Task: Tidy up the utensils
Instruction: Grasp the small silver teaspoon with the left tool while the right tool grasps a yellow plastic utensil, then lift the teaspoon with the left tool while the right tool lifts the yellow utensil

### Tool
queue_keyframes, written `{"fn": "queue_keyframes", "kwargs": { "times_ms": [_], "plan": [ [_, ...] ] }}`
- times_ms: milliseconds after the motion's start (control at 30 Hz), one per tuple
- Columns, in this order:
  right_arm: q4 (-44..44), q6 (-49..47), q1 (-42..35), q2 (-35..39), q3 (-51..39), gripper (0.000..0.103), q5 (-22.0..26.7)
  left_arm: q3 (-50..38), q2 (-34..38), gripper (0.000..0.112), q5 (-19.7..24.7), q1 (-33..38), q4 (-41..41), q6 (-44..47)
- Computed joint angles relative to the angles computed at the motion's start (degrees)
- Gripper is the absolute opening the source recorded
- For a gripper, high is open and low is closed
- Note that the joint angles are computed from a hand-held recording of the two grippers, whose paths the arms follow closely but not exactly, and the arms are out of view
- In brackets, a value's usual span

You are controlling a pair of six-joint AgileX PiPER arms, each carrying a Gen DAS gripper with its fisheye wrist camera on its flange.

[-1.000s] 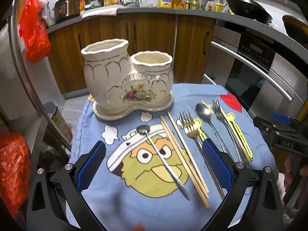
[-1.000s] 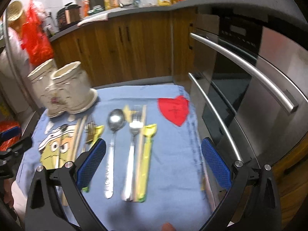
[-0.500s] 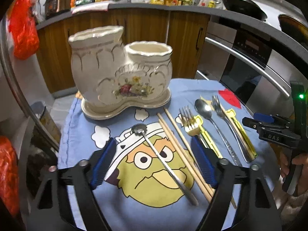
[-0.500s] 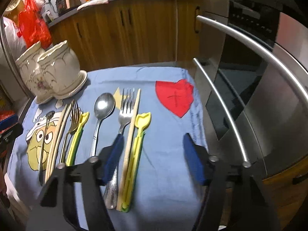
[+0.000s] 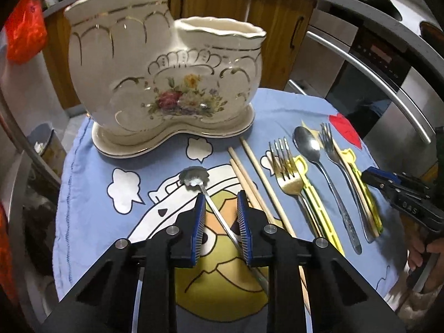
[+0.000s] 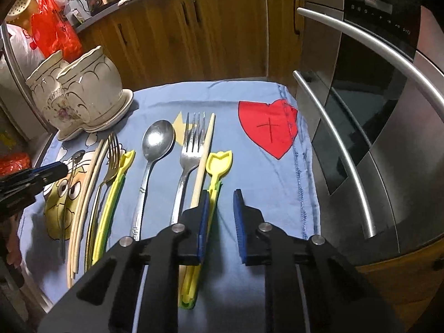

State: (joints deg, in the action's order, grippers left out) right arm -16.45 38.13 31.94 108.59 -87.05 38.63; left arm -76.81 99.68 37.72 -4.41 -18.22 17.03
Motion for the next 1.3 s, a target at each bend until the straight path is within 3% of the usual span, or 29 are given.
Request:
{"fn": "queue_keyframes", "kwargs": {
  "times_ms": [200,433,633,767,1033,1300],
  "plan": [
    [2.4,-3.5,-0.4,1.8,-3.1,0.017,1.9,-3.9,3.5,0.025,2.9,0.2,0.1,-1.5],
    [7.9,-8.7,-1.9,4.6,-7.7,0.013,4.6,-5.7,5.3,0.012,3.9,0.5,0.5,-1.8],
    [14.1,-13.8,-4.2,5.5,-8.7,0.012,4.5,-7.4,6.6,0.011,5.3,2.0,-3.0,1.2],
    [12.9,-12.9,-3.6,4.6,-7.0,0.011,2.7,-6.3,6.0,0.009,3.8,1.5,-2.4,2.2],
    [8.8,-8.4,-2.7,0.4,-2.8,0.01,-2.4,-1.2,1.1,0.002,0.4,1.6,-9.2,10.9],
    [3.7,-4.5,-0.8,-2.4,-2.4,0.01,-5.4,1.2,-3.3,0.002,0.8,4.2,-15.9,17.8]
  ]
}}
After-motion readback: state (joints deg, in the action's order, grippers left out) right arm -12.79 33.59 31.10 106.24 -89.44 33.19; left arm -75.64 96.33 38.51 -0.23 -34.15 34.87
